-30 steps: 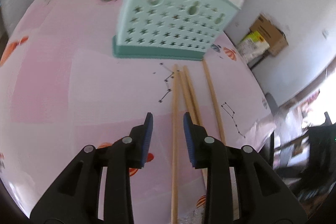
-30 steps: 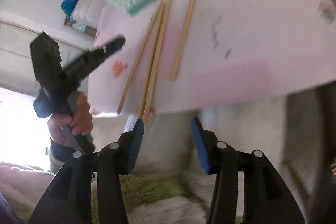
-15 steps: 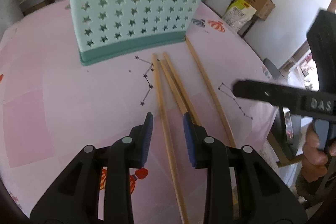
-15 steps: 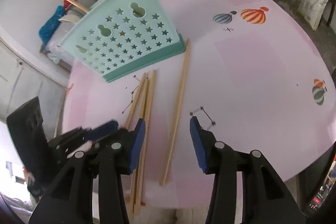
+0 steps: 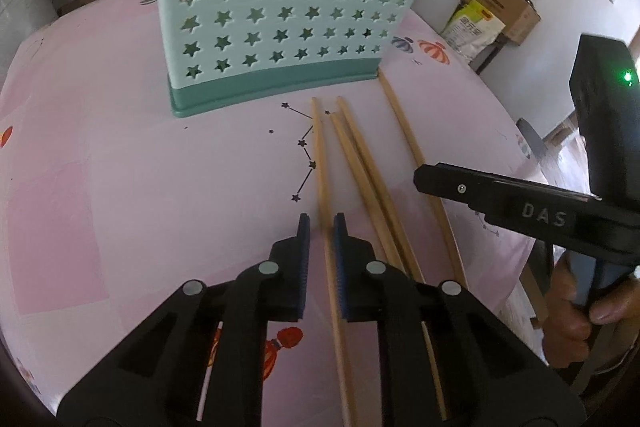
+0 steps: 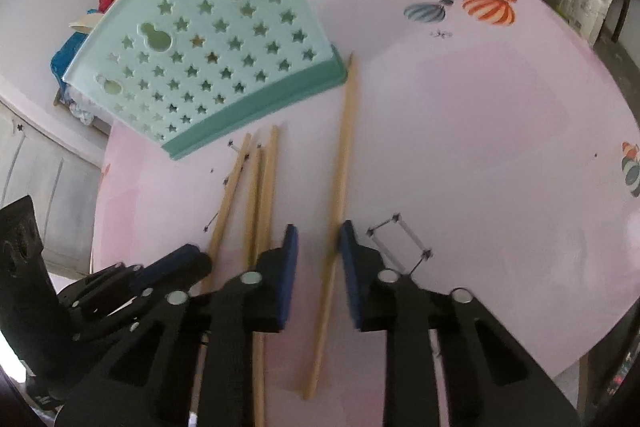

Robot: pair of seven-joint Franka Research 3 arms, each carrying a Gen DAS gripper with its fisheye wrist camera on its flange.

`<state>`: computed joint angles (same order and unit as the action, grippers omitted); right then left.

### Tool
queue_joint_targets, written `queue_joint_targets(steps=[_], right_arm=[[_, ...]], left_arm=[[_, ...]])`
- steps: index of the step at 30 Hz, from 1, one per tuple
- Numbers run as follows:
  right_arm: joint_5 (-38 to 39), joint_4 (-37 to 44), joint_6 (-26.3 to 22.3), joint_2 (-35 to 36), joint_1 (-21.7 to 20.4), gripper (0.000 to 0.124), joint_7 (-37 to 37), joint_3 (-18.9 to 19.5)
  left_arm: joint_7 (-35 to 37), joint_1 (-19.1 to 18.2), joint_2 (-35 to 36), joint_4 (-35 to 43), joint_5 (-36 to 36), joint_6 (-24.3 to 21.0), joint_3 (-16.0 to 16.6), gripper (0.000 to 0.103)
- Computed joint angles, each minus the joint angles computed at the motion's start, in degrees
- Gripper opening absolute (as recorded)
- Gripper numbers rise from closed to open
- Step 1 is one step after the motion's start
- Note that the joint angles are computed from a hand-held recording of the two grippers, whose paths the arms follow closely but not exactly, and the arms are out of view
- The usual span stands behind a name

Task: Organize utensils
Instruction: 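Grasp one chopstick with the right tool while the left tool grasps another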

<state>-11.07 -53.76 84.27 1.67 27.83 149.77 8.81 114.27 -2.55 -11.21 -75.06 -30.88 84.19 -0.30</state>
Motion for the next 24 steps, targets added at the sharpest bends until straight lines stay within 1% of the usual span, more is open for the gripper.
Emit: queue_joint_targets(steps=[1, 2, 3, 6, 10, 13, 15, 17, 20, 21, 23, 24], right_arm=[[0.31, -1.09, 0.67, -0.64, -0.2, 0.009, 0.03, -0.18], [1.08, -2.96, 2.03, -1.74, -0.61, 0.008, 0.06, -0.4], [1.5, -4.98, 3.68, -2.89, -0.98, 0.008, -0.45, -0.4], [2.45, -9.26, 6.6, -5.47, -2.24, 0.008, -1.06, 0.05], [5.41, -16.67, 12.22, -10.02, -4.18, 0.008, -2.56, 0.39], [7.49, -20.3, 13.93, -13.01, -5.96, 0.007, -3.03, 0.75], [9.1, -23.04, 15.1, -15.23, -7.1, 0.007, -2.76, 0.9], [10.06, -24.15, 14.94, -16.46, -8.05, 0.007, -2.77, 1.45], [12.24, -23.89, 13.42, -17.09, -8.79, 0.007, -3.89, 1.8], [13.99, -24.29, 13.61, -17.42, -8.9, 0.007, -4.73, 1.27], [15.97, -24.3, 13.53, -17.43, -9.49, 0.009, -6.14, 0.64], [16.03, -23.14, 12.58, -16.73, -9.87, 0.009, -6.69, 0.61]], left_arm=[[-0.3, 0.07, -0.4, -0.54, -0.01, 0.64, -0.06, 0.009], [-0.49, 0.11, -1.12, -1.64, -0.07, 1.68, -0.07, 0.009], [-0.72, 0.08, -1.78, -2.58, 0.05, 2.57, -0.07, 0.009], [-2.91, -0.25, -3.12, -4.36, 0.61, 3.93, 0.0, 0.007], [-7.76, -0.72, -4.05, -5.88, 0.79, 5.24, 0.08, 0.003], [-12.07, -0.72, -4.76, -6.63, 1.78, 5.98, 0.22, 0.003], [-15.65, -0.36, -5.5, -7.1, 4.1, 6.95, -0.07, 0.003], [-19.21, 0.05, -6.32, -7.44, 6.85, 7.52, -0.29, 0.002], [-22.79, -0.05, -7.25, -7.87, 8.68, 7.22, 0.16, 0.003], [-23.4, -0.23, -7.12, -7.34, 9.18, 6.52, 0.3, 0.003], [-24.35, -0.56, -5.64, -4.67, 10.27, 3.99, 0.43, 0.012], [-24.59, -0.63, -4.91, -3.31, 10.5, 3.09, 0.46, 0.023]])
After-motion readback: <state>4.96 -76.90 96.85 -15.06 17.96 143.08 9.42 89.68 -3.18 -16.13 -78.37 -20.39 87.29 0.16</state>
